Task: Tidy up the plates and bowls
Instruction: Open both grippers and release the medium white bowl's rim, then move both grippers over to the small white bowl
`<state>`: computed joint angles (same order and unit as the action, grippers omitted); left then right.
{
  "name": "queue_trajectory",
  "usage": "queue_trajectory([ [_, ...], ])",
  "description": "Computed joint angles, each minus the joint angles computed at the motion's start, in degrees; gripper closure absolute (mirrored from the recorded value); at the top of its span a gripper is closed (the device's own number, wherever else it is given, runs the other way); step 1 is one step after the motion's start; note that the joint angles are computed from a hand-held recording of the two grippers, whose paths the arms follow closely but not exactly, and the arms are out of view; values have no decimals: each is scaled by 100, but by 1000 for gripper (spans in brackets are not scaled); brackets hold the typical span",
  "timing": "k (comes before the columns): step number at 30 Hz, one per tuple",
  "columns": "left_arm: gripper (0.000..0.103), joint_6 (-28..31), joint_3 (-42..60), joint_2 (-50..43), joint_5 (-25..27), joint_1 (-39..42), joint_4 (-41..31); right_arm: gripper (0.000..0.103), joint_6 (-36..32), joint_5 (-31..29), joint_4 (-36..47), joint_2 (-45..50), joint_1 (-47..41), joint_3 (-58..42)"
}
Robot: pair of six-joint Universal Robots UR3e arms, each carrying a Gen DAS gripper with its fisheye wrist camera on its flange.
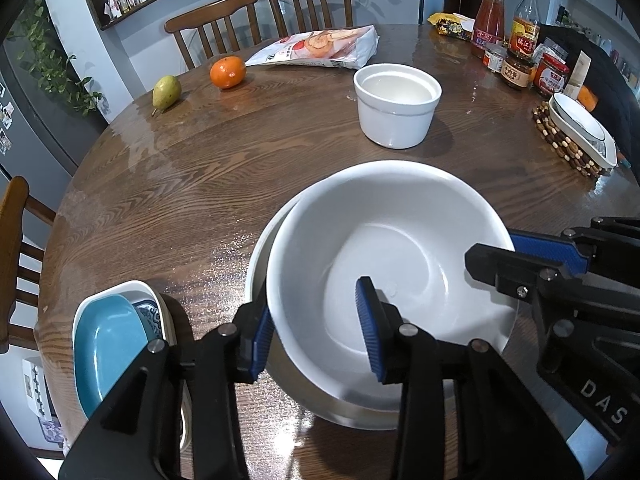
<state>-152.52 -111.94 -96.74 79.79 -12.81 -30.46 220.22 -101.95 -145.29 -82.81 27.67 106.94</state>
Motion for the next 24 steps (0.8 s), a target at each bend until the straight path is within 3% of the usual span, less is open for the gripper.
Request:
queue_trajectory([
  [11, 59, -78, -10, 37, 10, -52, 30, 89, 92, -86, 63, -36, 60, -19],
  [13, 58, -87, -20, 55, 1, -54, 41, 81, 128, -158, 78, -35, 88, -49],
  [16, 57, -92, -31, 57, -10, -31, 75, 58, 201, -303, 47, -96, 111, -8],
  [19, 56, -104, -14, 64, -28, -33, 57, 55, 214, -379, 20, -158, 95, 23],
  [24, 41, -108, -51, 87, -8, -84, 126, 55, 269, -343, -31, -251, 10, 148],
])
